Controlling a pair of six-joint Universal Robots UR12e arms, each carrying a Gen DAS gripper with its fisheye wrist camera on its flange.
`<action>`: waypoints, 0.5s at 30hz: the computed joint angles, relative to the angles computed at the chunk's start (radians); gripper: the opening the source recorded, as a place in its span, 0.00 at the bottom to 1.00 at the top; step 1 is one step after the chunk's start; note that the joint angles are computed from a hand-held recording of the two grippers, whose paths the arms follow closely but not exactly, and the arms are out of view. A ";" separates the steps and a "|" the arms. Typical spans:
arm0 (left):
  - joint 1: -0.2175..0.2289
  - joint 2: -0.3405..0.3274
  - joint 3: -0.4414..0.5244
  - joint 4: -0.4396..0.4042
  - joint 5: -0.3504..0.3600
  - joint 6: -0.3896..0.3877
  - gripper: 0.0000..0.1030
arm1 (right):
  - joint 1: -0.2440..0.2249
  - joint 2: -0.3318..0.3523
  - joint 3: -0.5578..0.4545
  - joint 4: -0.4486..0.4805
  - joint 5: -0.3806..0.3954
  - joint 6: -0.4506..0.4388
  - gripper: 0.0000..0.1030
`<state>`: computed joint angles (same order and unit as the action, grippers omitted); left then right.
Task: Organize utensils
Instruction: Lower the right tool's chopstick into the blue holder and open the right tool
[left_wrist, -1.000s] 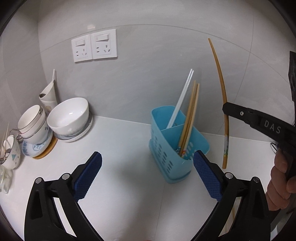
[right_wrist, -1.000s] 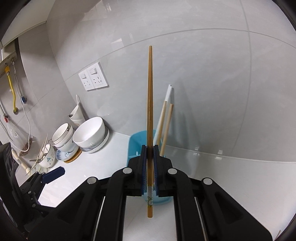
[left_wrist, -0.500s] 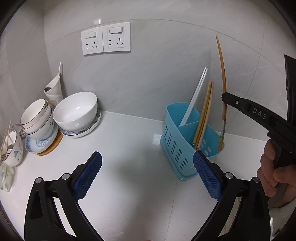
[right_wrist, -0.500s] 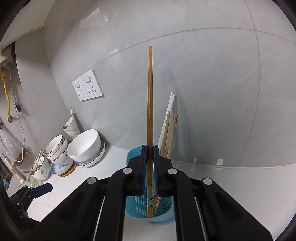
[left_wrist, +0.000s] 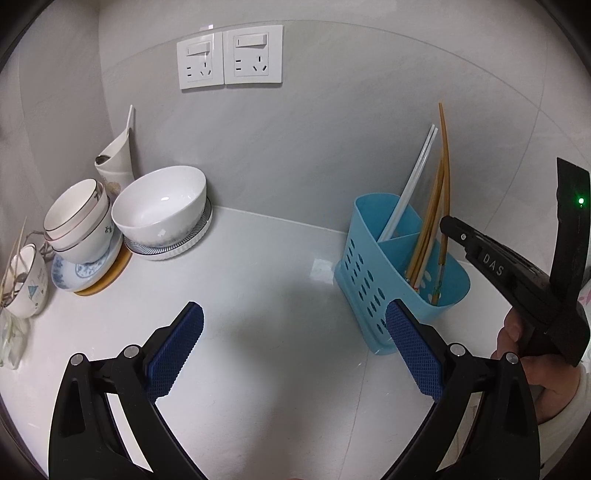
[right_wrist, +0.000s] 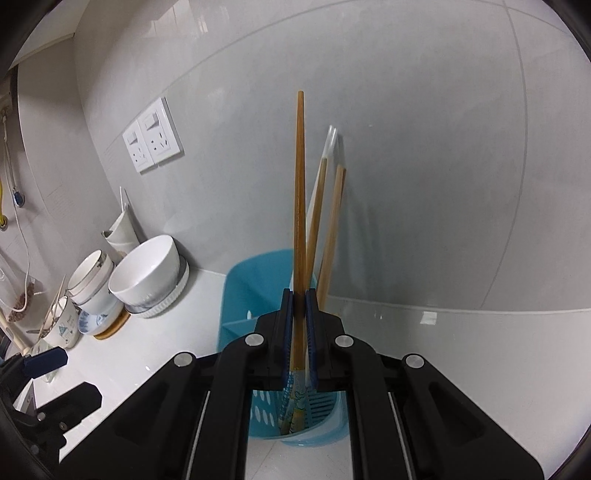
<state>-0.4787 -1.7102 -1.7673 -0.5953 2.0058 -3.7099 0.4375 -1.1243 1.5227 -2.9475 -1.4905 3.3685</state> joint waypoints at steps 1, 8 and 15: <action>0.000 -0.001 0.000 0.001 -0.002 0.000 0.94 | 0.000 0.000 0.001 0.005 0.000 -0.002 0.06; -0.002 -0.006 0.008 0.005 -0.004 0.005 0.94 | 0.001 -0.008 0.005 0.028 -0.006 -0.010 0.09; -0.006 -0.008 0.015 0.009 -0.003 0.002 0.94 | 0.000 -0.037 0.015 0.051 -0.022 -0.022 0.34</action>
